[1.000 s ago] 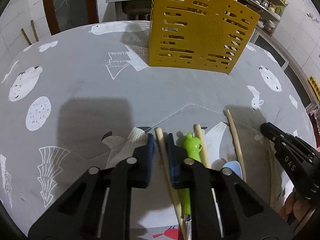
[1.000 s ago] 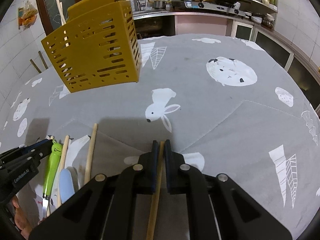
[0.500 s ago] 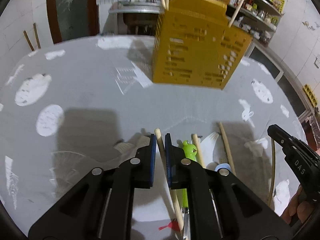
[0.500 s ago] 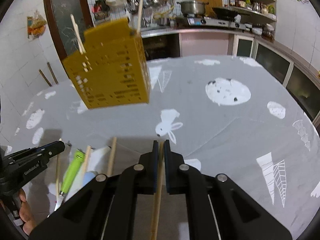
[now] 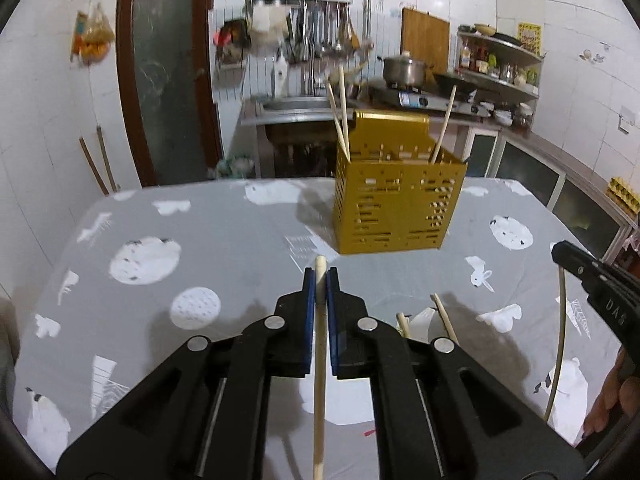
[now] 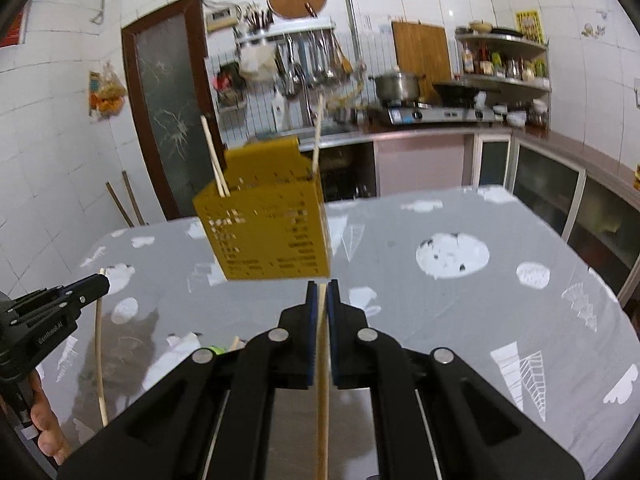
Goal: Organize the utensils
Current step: 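Lift both held chopsticks and carry them over the yellow holder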
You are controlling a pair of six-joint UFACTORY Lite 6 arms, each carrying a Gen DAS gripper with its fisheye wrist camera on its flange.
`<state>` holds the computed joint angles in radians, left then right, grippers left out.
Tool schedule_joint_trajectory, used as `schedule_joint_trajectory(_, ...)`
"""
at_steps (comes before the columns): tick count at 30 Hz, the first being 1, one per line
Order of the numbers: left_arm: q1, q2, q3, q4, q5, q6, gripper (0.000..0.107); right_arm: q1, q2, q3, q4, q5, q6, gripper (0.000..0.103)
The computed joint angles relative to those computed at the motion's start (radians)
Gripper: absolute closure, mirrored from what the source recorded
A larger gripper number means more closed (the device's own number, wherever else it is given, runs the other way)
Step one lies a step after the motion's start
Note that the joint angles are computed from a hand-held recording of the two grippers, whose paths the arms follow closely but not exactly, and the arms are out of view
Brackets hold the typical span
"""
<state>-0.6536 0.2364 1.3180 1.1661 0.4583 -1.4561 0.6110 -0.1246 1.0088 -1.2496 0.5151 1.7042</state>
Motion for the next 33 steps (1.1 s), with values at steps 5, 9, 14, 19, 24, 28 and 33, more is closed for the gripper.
schedule_joint_trajectory(5,-0.044,-0.095,-0.097,0.17,0.063,-0.153,0.103,0.076,-0.04,-0.026,-0.117,0.092,0.087,0.098)
schedule_joint_trajectory(9,-0.051,-0.16,-0.161,0.256,0.069,-0.261,0.103,0.119,-0.079,-0.06,-0.183,0.137,0.146,0.098)
schedule_joint_trajectory(14,-0.057,-0.211,-0.21,0.343,0.086,-0.364,0.102,0.172,-0.119,-0.091,-0.252,0.198,0.195,0.098)
schedule_joint_trajectory(19,-0.06,-0.225,-0.213,0.391,0.091,-0.426,0.103,0.204,-0.148,-0.104,-0.301,0.233,0.218,0.098)
schedule_joint_trajectory(24,-0.066,-0.219,-0.176,0.433,0.069,-0.454,0.102,0.215,-0.156,-0.089,-0.351,0.259,0.234,0.098)
schedule_joint_trajectory(28,-0.052,-0.181,-0.092,0.426,0.04,-0.439,0.103,0.169,-0.143,-0.048,-0.375,0.217,0.248,0.098)
schedule_joint_trajectory(33,-0.044,-0.096,0.069,0.394,0.034,-0.361,0.103,0.078,-0.087,0.062,-0.388,0.119,0.227,0.098)
